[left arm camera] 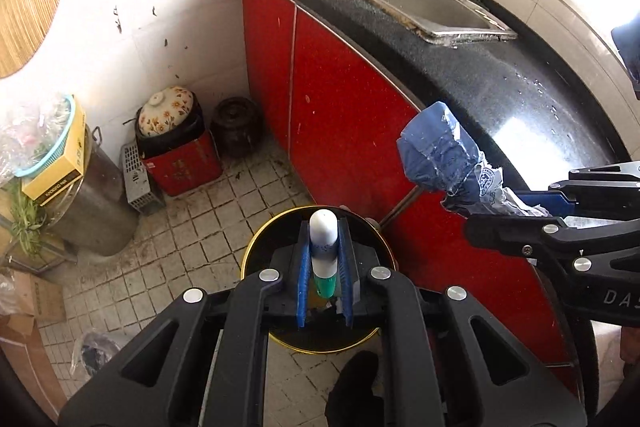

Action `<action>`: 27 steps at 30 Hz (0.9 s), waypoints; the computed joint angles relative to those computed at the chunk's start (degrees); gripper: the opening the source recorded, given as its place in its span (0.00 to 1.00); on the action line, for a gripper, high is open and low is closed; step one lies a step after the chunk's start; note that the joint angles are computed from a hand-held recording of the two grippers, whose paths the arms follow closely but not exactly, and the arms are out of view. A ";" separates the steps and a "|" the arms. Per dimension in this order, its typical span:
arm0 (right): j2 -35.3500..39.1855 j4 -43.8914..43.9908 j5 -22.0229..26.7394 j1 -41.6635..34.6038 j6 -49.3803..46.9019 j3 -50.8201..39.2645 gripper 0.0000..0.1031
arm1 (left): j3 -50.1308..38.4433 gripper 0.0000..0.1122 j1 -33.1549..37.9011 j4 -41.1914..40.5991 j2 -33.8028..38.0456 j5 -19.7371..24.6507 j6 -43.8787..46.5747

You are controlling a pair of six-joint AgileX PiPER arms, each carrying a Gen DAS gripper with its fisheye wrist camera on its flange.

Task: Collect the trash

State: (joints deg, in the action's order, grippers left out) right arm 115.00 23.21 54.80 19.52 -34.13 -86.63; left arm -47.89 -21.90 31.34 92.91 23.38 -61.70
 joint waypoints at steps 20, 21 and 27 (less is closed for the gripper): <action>-4.08 1.48 1.14 -4.12 -1.07 0.50 0.76 | 0.20 0.66 -0.41 -2.37 0.69 0.05 7.08; -5.94 1.92 1.35 -5.44 -1.27 1.33 0.80 | -0.86 0.71 -0.94 -3.03 0.54 1.32 8.00; -19.64 5.01 4.53 -18.02 -4.16 7.17 0.92 | -12.80 0.83 -8.63 -1.78 0.75 11.20 8.05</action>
State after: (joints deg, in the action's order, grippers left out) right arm 95.36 28.23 59.34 1.50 -38.29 -79.46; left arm -60.69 -30.53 29.55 93.66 34.58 -53.65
